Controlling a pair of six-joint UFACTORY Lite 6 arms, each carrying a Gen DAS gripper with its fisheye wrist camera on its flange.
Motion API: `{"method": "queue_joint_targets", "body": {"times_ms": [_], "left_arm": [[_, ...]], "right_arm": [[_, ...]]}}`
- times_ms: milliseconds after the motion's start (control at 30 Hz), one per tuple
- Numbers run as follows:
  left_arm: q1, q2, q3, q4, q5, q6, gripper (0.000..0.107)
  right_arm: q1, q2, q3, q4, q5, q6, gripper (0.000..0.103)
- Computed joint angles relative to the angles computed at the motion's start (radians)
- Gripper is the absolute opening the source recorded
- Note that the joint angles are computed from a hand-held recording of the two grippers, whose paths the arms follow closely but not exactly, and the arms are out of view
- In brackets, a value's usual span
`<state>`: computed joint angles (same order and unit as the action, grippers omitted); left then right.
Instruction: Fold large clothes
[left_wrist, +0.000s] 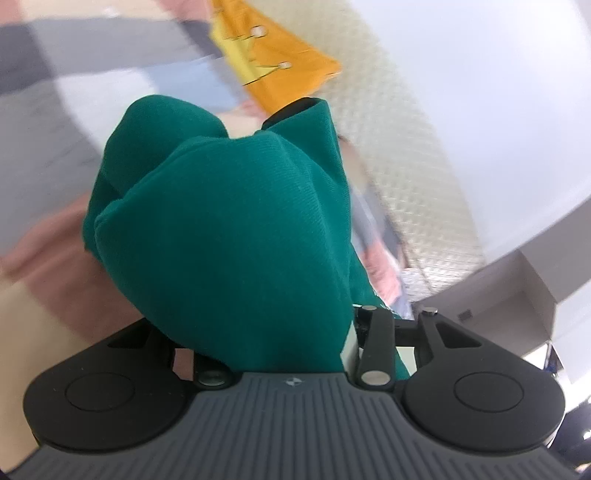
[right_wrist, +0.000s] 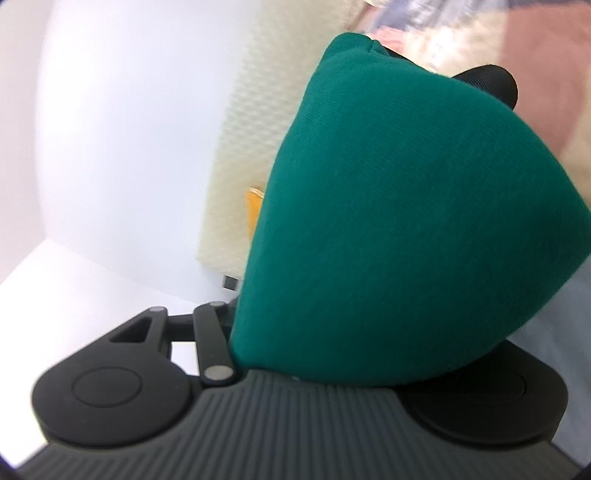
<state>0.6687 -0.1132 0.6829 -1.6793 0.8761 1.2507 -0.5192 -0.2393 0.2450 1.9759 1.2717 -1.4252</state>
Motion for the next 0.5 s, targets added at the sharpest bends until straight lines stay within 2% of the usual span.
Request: {"method": "queue_joint_targets", "body": {"times_ms": [67,200,267,500], "left_arm": [[-0.036,-0.024,0.048,0.027,-0.013,-0.07,0.046],[-0.19,0.002,0.207,0.042,-0.111,-0.181,0.047],[-0.312,0.104,0.354,0.022,-0.195,-0.23,0.047],[-0.564,0.462,0.877,0.222,-0.358,-0.586,0.047]], "right_arm": [[-0.055,-0.035,0.049,-0.059,0.015,0.068,0.057],[-0.144,-0.013,0.184,-0.12,0.048,0.167,0.057],[-0.174,0.04,0.273,-0.121,0.06,0.193,0.057],[-0.244,0.298,0.612,-0.117,0.05,0.219,0.057]]}}
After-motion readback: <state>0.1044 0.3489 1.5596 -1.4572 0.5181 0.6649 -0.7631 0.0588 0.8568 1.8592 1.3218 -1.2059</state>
